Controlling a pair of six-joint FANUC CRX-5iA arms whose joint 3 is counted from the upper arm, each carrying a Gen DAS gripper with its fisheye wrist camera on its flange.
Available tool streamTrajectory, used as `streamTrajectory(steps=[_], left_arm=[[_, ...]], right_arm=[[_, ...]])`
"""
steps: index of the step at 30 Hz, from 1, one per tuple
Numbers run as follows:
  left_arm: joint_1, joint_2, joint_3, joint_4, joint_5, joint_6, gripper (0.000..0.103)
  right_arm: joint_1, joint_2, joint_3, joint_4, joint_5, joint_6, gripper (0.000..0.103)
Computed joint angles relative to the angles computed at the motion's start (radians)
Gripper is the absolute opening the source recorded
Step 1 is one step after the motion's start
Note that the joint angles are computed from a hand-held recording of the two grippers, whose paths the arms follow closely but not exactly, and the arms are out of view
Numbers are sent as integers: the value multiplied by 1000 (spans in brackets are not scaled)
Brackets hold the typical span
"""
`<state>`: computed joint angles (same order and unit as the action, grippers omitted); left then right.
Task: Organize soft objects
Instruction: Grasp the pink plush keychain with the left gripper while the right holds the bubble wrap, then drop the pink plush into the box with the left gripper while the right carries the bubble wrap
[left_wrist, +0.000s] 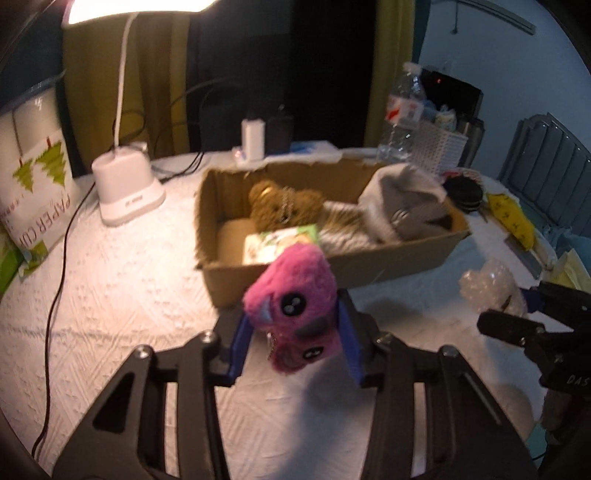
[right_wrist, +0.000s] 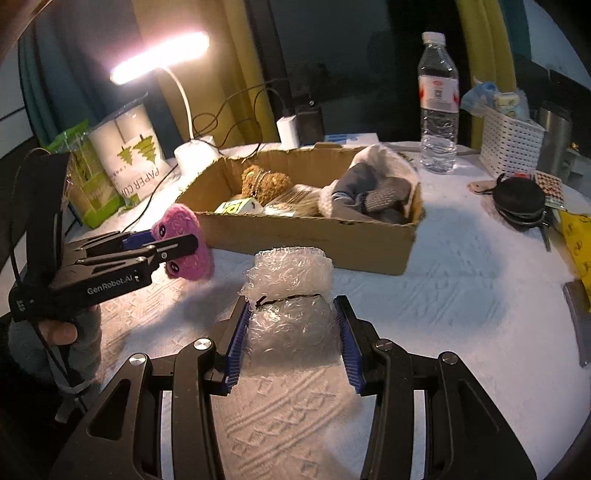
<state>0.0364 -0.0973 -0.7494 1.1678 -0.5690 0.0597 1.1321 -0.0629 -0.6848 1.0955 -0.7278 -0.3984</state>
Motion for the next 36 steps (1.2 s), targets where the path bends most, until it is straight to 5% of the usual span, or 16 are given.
streamTrajectory(steps=[14,28,32,36], left_arm=[[-142,-80,6,44,32,11,44],[-257,16,98,74,98,47,44],[-248,70,143,14,76,114,45],[-210,124,211,-157,15,258,56]], right_arm=[[50,-172,-145,58,-122,-138,47],[-21,-252,-193,73,-131,-122,47],[-38,-246,-186,55,-128,-104,47],[-54,-224,-163,35,-123,-70,47]])
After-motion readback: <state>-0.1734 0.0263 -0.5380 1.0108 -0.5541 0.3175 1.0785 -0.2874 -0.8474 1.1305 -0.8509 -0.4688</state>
